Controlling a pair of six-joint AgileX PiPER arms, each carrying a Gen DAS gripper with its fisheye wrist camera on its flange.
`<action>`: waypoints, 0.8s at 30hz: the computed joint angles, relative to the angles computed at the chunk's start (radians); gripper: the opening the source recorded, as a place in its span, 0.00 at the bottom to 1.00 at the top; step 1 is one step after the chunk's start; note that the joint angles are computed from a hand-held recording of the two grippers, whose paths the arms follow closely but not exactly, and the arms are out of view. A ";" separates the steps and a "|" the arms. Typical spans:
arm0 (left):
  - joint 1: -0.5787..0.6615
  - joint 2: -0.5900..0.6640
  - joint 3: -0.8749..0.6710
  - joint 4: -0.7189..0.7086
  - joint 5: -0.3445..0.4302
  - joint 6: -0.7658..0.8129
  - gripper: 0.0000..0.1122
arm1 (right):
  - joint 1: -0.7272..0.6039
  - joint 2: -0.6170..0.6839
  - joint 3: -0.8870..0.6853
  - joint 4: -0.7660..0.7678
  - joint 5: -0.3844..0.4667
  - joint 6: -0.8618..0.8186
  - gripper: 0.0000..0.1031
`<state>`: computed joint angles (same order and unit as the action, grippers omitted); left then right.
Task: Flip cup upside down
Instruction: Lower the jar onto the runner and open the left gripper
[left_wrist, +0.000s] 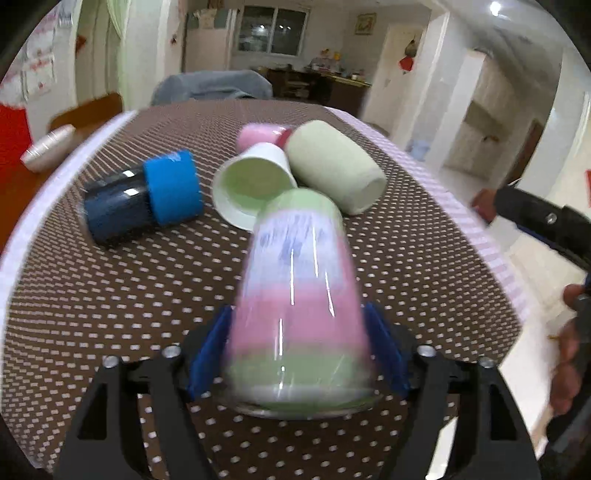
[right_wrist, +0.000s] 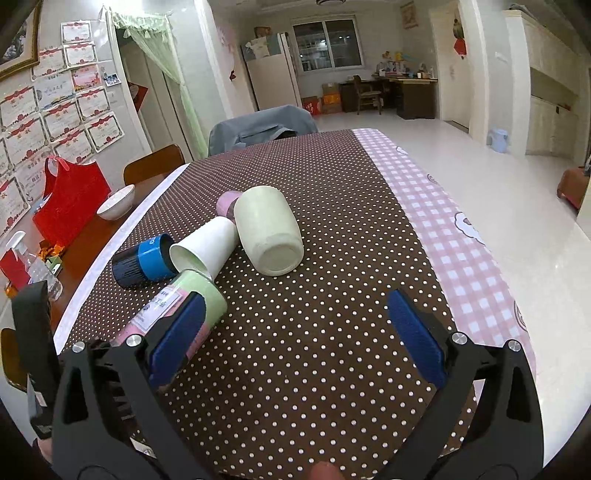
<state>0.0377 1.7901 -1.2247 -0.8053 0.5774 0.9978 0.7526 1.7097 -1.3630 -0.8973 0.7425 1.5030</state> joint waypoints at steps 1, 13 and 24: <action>0.001 -0.022 0.024 -0.020 -0.019 0.030 0.73 | 0.002 -0.006 0.006 -0.002 -0.001 0.006 0.94; 0.044 -0.189 0.141 -0.045 -0.086 0.095 0.82 | 0.023 -0.018 0.029 0.012 -0.053 0.017 0.94; 0.110 -0.268 0.205 -0.199 -0.196 0.234 0.85 | 0.030 0.017 -0.039 0.058 -0.061 -0.049 0.94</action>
<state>0.1472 1.5222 -1.0201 -1.0038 0.3815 1.2319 0.7828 1.7269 -1.4024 -0.8397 0.6813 1.4544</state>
